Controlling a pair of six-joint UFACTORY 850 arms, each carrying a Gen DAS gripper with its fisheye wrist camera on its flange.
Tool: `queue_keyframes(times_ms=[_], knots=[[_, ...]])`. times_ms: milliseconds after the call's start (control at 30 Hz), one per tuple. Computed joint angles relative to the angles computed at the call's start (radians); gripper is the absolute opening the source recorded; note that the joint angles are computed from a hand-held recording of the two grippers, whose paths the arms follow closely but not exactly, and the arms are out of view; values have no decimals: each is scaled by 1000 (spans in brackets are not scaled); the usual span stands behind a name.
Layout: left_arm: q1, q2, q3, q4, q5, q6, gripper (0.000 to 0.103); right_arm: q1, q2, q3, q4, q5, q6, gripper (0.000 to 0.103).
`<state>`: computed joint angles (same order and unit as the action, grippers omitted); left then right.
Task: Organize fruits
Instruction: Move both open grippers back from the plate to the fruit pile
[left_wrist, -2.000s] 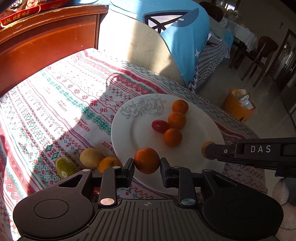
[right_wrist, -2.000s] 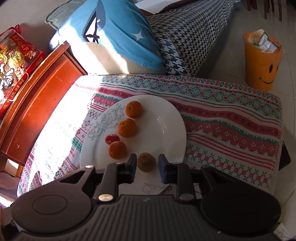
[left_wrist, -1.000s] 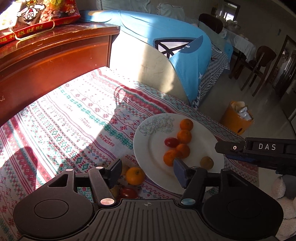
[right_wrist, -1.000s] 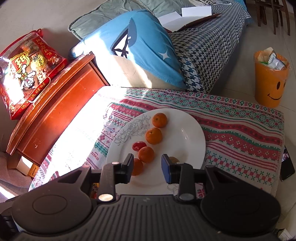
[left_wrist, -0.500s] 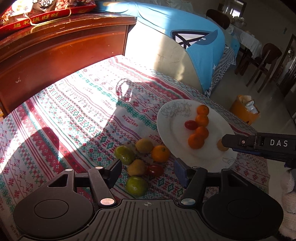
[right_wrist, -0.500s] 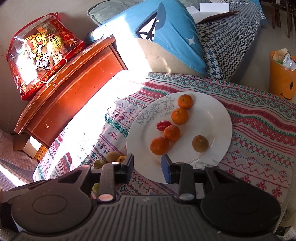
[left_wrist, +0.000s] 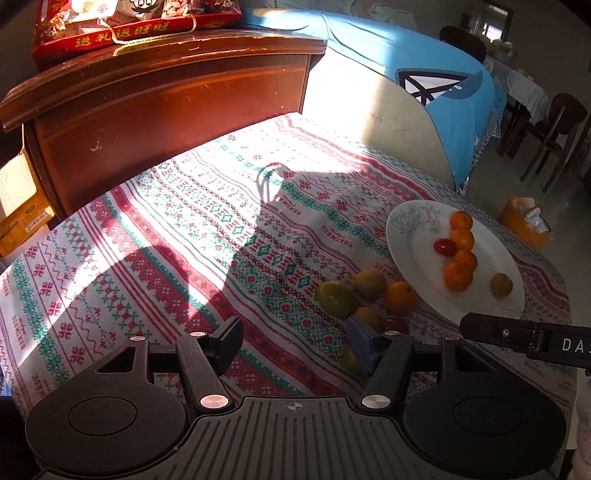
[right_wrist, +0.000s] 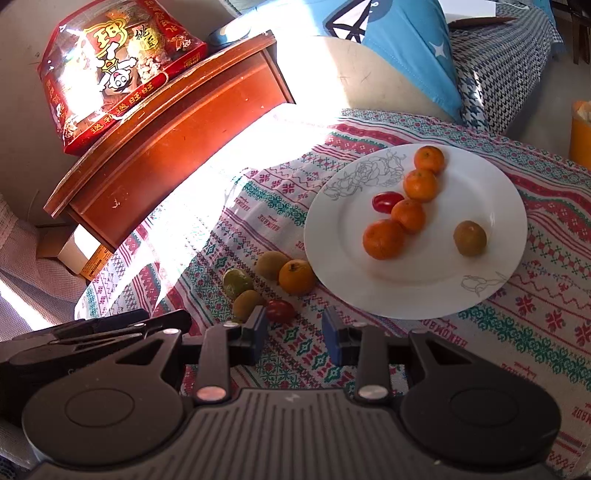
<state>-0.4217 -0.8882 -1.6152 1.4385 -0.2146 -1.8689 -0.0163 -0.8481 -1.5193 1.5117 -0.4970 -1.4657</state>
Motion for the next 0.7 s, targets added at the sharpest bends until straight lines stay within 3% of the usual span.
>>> queue_keyframes(times_ms=[233,700], knots=[[-4,14,42,114,17,-78,61,23,-23,-17,18,14,-67,34],[-10,6,49,164,25,-77,61,57,-75,-77,-82,62,-13,33]])
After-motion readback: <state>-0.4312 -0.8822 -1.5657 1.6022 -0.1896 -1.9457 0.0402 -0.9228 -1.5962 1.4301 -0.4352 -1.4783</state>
